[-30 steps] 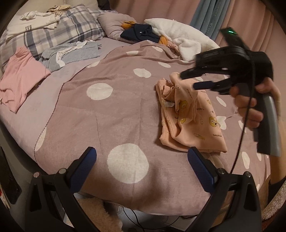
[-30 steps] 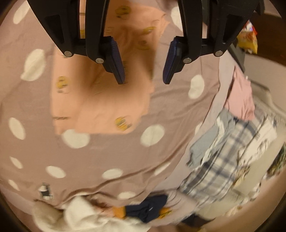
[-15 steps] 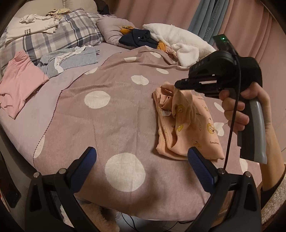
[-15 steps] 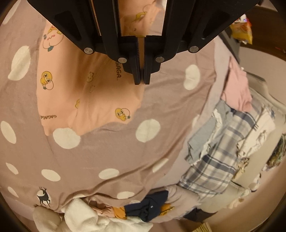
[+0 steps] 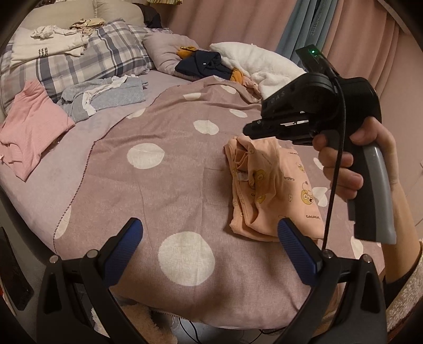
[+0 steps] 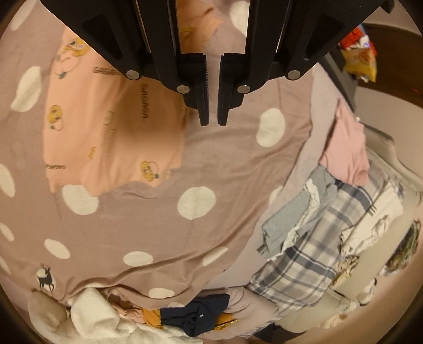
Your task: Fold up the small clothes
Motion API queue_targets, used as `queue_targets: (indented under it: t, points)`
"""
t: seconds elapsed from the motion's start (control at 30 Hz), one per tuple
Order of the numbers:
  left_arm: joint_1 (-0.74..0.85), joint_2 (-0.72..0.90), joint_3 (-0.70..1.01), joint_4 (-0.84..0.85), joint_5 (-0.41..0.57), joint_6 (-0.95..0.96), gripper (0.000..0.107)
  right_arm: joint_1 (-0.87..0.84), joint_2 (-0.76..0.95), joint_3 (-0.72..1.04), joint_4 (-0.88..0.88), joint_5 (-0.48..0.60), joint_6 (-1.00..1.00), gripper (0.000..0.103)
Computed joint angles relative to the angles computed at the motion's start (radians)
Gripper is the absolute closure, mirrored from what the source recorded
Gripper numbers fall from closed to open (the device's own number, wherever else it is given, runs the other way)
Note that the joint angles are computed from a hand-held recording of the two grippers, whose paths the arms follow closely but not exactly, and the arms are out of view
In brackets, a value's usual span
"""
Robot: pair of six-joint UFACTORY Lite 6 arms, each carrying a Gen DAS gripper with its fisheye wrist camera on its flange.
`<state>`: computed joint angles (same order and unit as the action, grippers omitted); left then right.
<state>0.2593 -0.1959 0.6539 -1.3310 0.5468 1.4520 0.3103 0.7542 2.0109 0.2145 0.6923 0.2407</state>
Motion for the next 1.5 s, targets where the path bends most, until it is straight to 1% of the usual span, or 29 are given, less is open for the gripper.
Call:
queue_targets:
  t: [0.07, 0.1, 0.13, 0.2, 0.27, 0.3, 0.33, 0.37, 0.4, 0.43, 0.47, 0.5, 0.57, 0.7, 0.77, 0.8, 0.83, 0.87, 0.9, 0.93, 0.97, 1.07, 1.13, 1.2, 1.27, 1.3, 1.33, 1.43, 1.5]
  points:
    - [0.007, -0.008, -0.004, -0.002, 0.012, 0.004, 0.005, 0.007, -0.002, 0.021, -0.106, 0.033, 0.086, 0.095]
    - [0.009, -0.009, -0.005, -0.003, 0.016, 0.004, 0.005, 0.014, 0.004, 0.039, -0.172, 0.055, 0.138, 0.082]
    - [0.01, -0.009, -0.006, -0.004, 0.018, 0.003, 0.005, 0.018, 0.009, 0.048, -0.208, 0.069, 0.167, 0.064]
    - [0.01, -0.007, -0.006, -0.005, 0.02, 0.005, 0.005, 0.016, 0.006, 0.034, -0.211, 0.063, 0.178, 0.049]
    - [0.008, 0.002, -0.005, -0.008, 0.013, 0.008, 0.005, 0.008, 0.001, 0.003, -0.15, 0.03, 0.134, 0.049]
    - [0.006, 0.01, -0.003, -0.006, 0.009, 0.007, 0.005, 0.01, 0.015, 0.014, -0.141, 0.032, 0.122, 0.049]
    - [0.004, 0.017, 0.0, -0.004, 0.005, 0.006, 0.005, 0.022, 0.059, 0.066, -0.174, 0.066, 0.132, 0.049]
    - [0.005, 0.021, 0.0, -0.005, 0.005, 0.007, 0.005, 0.043, 0.099, 0.116, -0.248, 0.1, 0.181, 0.053]
    - [0.007, 0.027, 0.001, -0.01, 0.006, 0.013, 0.005, 0.057, 0.121, 0.139, -0.302, 0.115, 0.217, 0.066]
    - [0.008, 0.031, 0.001, -0.012, 0.005, 0.016, 0.005, 0.073, 0.168, 0.189, -0.367, 0.149, 0.248, 0.085]
    - [0.01, 0.035, 0.003, -0.012, 0.003, 0.016, 0.005, 0.078, 0.192, 0.206, -0.391, 0.163, 0.264, 0.091]
    - [0.014, 0.038, 0.002, -0.014, 0.005, 0.021, 0.005, 0.071, 0.192, 0.197, -0.381, 0.157, 0.265, 0.093]
    - [0.02, 0.043, 0.001, -0.019, 0.006, 0.032, 0.005, 0.038, 0.135, 0.09, -0.311, 0.063, 0.252, 0.094]
    - [0.034, 0.054, 0.001, -0.023, 0.009, 0.035, 0.005, -0.026, 0.053, -0.012, -0.073, -0.034, 0.079, 0.096]
    - [0.043, 0.058, 0.0, -0.02, 0.024, 0.033, 0.005, -0.044, 0.037, -0.033, 0.054, -0.06, -0.009, 0.097]
    - [0.044, 0.06, 0.001, -0.018, 0.024, 0.031, 0.005, -0.057, 0.029, -0.056, 0.159, -0.077, -0.085, 0.097]
    - [0.041, 0.06, 0.003, -0.013, 0.02, 0.024, 0.005, -0.061, 0.041, -0.049, 0.231, -0.071, -0.129, 0.097]
    - [0.037, 0.056, 0.001, -0.009, 0.011, 0.019, 0.005, -0.059, 0.072, -0.014, 0.262, -0.042, -0.141, 0.097]
    - [0.035, 0.052, -0.001, -0.006, 0.007, 0.017, 0.005, -0.051, 0.099, 0.013, 0.251, -0.018, -0.128, 0.097]
    - [0.035, 0.045, -0.004, -0.003, 0.006, 0.017, 0.005, -0.037, 0.119, 0.037, 0.198, 0.002, -0.084, 0.097]
    - [0.04, 0.037, -0.009, -0.001, 0.013, 0.023, 0.005, -0.022, 0.116, 0.034, 0.146, 0.002, -0.047, 0.097]
    - [0.046, 0.021, -0.016, 0.01, 0.021, 0.021, 0.005, 0.01, 0.061, -0.02, 0.05, 0.007, -0.043, 0.097]
    - [0.05, 0.02, -0.016, 0.014, 0.025, 0.014, 0.005, 0.023, 0.017, -0.048, -0.016, 0.028, -0.021, 0.095]
    - [0.055, 0.007, -0.025, 0.016, 0.039, 0.005, 0.005, 0.044, -0.048, -0.098, -0.127, 0.034, 0.03, 0.092]
    - [0.057, -0.004, -0.032, 0.024, 0.049, -0.001, 0.005, 0.055, -0.085, -0.135, -0.236, 0.044, 0.065, 0.076]
    - [0.054, -0.013, -0.038, 0.027, 0.048, -0.005, 0.005, 0.062, -0.096, -0.15, -0.282, 0.046, 0.082, 0.058]
    - [0.051, -0.022, -0.043, 0.031, 0.045, -0.01, 0.005, 0.068, -0.127, -0.203, -0.312, 0.024, 0.098, 0.045]
    - [0.05, -0.038, -0.055, 0.037, 0.05, -0.012, 0.005, 0.045, -0.15, -0.292, -0.242, -0.031, 0.035, 0.044]
    - [0.052, -0.046, -0.059, 0.044, 0.056, -0.018, 0.005, 0.054, -0.101, -0.272, -0.272, 0.009, 0.068, 0.047]
